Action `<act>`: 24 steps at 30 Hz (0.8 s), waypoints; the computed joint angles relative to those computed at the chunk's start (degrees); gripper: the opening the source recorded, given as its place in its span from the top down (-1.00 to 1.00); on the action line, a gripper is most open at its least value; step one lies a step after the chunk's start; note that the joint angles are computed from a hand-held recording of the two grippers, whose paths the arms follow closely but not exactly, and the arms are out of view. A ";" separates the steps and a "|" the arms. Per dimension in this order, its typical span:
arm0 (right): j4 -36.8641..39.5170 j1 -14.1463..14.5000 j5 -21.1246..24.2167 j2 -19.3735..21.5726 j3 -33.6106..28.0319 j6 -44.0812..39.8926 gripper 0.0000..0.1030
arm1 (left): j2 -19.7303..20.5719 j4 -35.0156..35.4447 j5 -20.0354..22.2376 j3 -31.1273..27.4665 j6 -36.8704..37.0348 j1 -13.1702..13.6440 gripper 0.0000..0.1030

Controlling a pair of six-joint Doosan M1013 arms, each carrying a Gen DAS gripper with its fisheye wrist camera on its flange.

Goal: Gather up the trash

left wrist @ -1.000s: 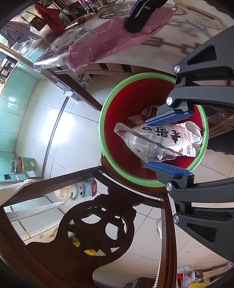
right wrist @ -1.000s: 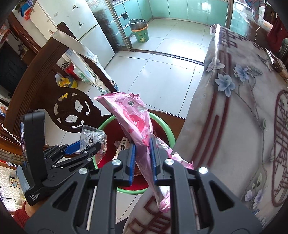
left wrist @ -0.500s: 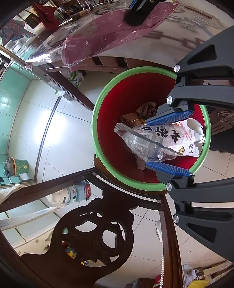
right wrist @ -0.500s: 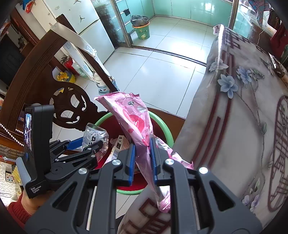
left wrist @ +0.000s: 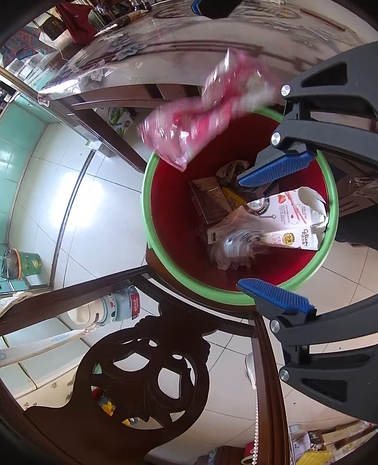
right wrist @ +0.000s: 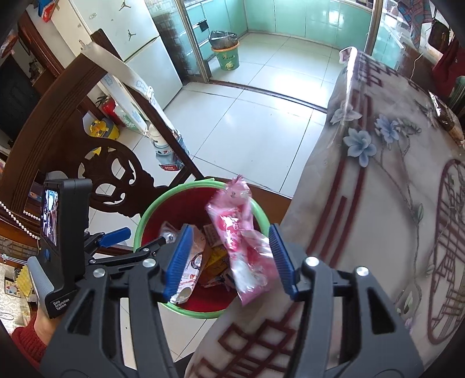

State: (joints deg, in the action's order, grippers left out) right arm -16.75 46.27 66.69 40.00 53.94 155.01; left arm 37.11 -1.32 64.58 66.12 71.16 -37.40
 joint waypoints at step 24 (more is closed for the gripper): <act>-49.77 13.34 12.64 -20.31 26.76 32.09 -0.92 | -15.31 50.24 -31.41 9.86 -39.69 -16.34 -0.85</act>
State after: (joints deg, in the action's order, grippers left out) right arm -66.52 59.60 79.33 19.69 80.70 187.10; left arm 21.80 48.92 33.17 75.99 31.47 -53.74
